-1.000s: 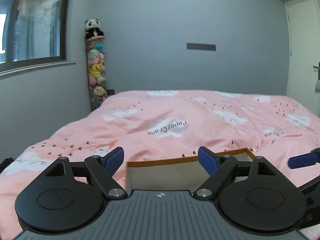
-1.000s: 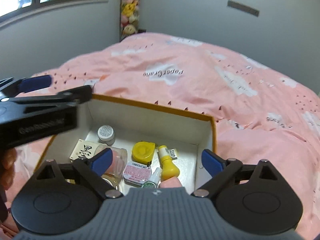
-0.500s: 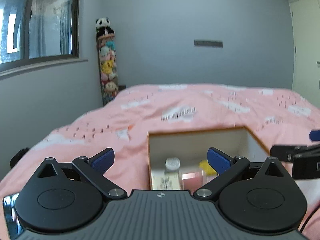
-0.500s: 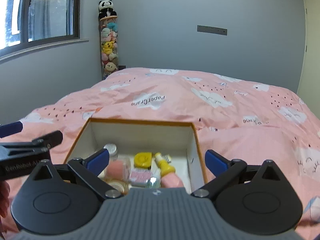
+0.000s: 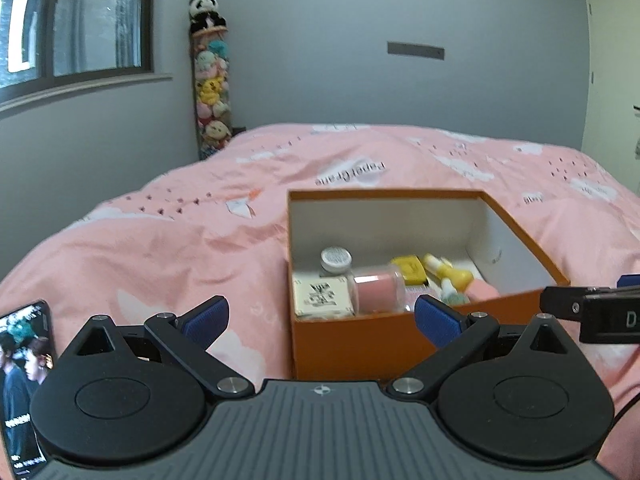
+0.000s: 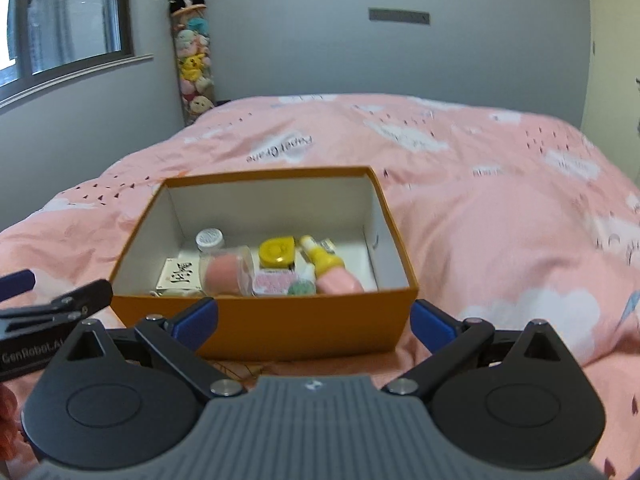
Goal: Organize rigid objects
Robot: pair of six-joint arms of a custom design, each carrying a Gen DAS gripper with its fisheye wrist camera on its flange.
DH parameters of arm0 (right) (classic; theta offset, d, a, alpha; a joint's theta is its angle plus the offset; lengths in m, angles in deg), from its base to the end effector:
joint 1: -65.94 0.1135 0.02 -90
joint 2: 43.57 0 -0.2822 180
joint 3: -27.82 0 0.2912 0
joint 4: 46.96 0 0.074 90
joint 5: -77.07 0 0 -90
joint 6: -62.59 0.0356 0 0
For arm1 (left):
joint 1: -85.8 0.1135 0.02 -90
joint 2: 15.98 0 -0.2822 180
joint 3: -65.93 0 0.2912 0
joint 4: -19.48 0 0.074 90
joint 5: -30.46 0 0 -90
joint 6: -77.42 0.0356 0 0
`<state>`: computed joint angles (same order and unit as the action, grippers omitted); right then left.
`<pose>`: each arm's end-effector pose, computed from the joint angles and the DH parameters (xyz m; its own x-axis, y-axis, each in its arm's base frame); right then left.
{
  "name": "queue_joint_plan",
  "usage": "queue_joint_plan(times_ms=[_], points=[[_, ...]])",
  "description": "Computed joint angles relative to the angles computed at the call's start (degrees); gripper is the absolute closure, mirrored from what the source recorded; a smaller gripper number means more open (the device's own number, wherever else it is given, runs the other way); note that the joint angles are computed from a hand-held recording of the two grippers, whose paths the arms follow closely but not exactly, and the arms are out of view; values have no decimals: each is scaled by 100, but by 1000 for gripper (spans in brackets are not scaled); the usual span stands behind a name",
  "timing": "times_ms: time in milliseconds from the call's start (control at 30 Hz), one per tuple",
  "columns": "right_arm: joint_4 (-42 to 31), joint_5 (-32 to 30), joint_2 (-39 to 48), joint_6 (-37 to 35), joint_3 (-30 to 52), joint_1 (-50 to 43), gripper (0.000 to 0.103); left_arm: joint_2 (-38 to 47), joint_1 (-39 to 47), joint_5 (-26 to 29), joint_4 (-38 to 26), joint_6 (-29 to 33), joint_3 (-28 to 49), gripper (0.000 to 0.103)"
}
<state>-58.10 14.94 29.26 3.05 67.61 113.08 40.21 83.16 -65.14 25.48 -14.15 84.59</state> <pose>0.1866 0.1767 0.1508 -0.6215 -0.0109 -0.7833 -0.1217 0.9891 0.0827 0.1871 -0.0052 0.1134 -0.5212 -0.0033 -0.8534 -0.0515 0.9983 0.0277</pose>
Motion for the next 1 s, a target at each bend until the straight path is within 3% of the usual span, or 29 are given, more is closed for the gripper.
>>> queue_joint_plan(times_ms=[500,1000], points=[[306,-743,718,-79,58,-400,3,1008,-201,31,139,-214,229,0],[384,-903,771,-117,22,-531,3,1024,-289,-36,-4,-175,284,0]])
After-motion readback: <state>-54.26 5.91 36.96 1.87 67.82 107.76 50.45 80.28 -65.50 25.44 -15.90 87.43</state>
